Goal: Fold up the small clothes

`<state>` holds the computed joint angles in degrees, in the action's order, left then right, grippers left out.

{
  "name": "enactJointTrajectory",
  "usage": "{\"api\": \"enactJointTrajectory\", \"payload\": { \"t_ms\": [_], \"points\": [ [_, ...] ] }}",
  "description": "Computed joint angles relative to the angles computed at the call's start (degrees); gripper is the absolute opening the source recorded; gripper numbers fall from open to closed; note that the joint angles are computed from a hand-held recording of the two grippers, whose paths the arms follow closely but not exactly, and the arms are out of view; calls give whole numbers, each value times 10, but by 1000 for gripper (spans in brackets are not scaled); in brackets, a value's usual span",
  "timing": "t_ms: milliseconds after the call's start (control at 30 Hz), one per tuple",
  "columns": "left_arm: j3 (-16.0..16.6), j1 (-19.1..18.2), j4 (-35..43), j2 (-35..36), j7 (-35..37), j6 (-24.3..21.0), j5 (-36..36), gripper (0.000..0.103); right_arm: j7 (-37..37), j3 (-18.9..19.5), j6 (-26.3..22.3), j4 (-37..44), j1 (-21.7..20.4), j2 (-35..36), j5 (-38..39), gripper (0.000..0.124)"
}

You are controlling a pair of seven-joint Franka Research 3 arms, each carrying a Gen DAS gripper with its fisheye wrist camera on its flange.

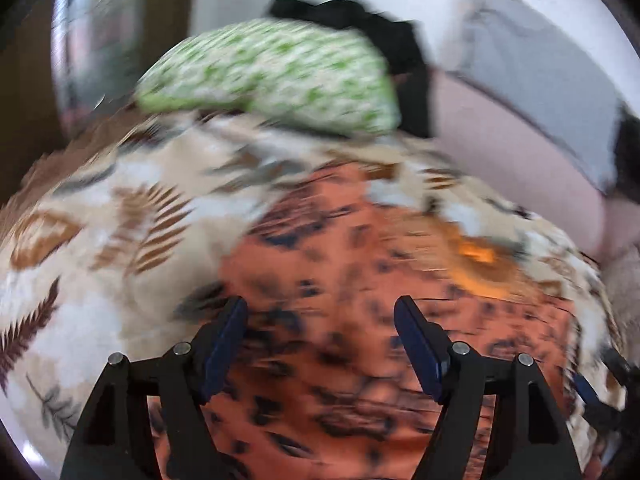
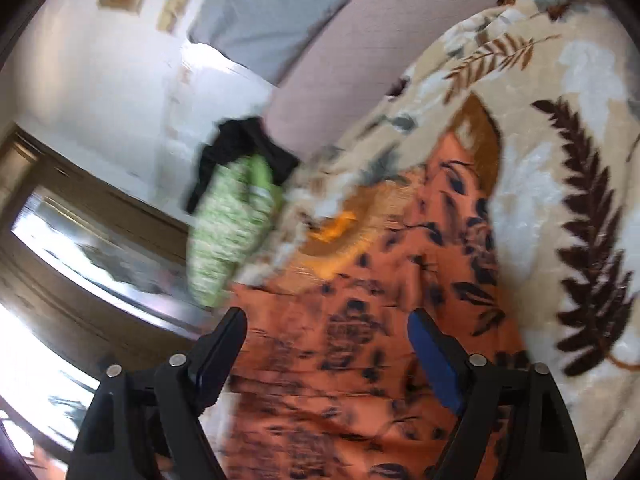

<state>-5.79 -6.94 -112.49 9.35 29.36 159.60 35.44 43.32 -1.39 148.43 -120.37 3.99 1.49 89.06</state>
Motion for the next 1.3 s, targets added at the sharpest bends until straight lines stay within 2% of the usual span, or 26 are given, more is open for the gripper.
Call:
{"api": "enactJointTrajectory", "payload": {
  "t_ms": [33,100,167,233,267,300,367,400,433,467,500,600,667,767,833,900,1000,1100,1133,1167,1200,1233,1267,1300],
  "points": [
    [1,4,2,7,2,-2,-9,76,9,2,13,0,2,3,-8,83],
    [12,5,5,13,-14,-9,3,76,50,0,7,9,-1,19,-38,74],
    [16,8,5,13,-21,-13,8,76,74,1,8,16,-4,33,-52,72],
    [19,12,7,17,-24,-13,12,76,66,6,-12,30,-10,53,-33,64],
    [22,11,3,13,-31,-15,23,76,88,9,-12,39,-9,66,-53,62],
    [25,10,1,10,-41,-19,38,76,128,12,2,48,-3,79,-96,61],
    [28,11,-1,7,-57,-25,54,76,144,21,36,49,4,83,-135,57],
    [28,14,-2,6,-63,-27,57,76,152,25,55,47,9,81,-160,28],
    [28,16,-6,2,-70,-28,58,76,148,30,56,48,9,80,-165,14],
    [28,18,-9,-1,-82,-29,60,76,135,34,35,50,3,81,-153,14],
    [28,20,-11,-2,-94,-31,64,76,119,39,42,47,4,77,-139,13],
    [26,21,-9,-2,-113,-39,76,76,102,44,121,26,25,51,-164,12],
    [24,19,-3,0,-125,-51,90,76,79,42,151,18,25,32,-132,11],
    [23,17,2,2,-143,-55,107,76,105,34,223,6,33,21,-156,9],
    [21,17,6,5,-146,-51,112,76,148,22,205,2,25,25,-196,9],
    [18,17,12,10,-140,-43,111,76,165,20,182,2,17,31,-195,9],
    [21,5,23,15,-149,-42,141,76,57,30,104,25,5,37,-92,10],
    [27,-17,41,18,-184,-70,228,76,82,30,68,37,16,41,-152,10],
    [25,-17,45,20,-178,-74,232,76,103,29,64,36,17,42,-175,10],
    [19,-14,53,29,-151,-76,219,79,112,28,63,35,17,44,-182,10],
    [7,-5,66,45,-89,-80,169,80,128,24,50,38,12,50,-189,10],
    [-16,14,79,58,-40,-97,130,80,131,23,41,38,7,53,-180,10],
    [-29,18,111,91,41,-145,57,80,128,21,30,38,-2,57,-149,10],
    [-22,10,124,110,82,-163,14,81,116,20,21,38,-10,60,-113,11]
  ]
}}
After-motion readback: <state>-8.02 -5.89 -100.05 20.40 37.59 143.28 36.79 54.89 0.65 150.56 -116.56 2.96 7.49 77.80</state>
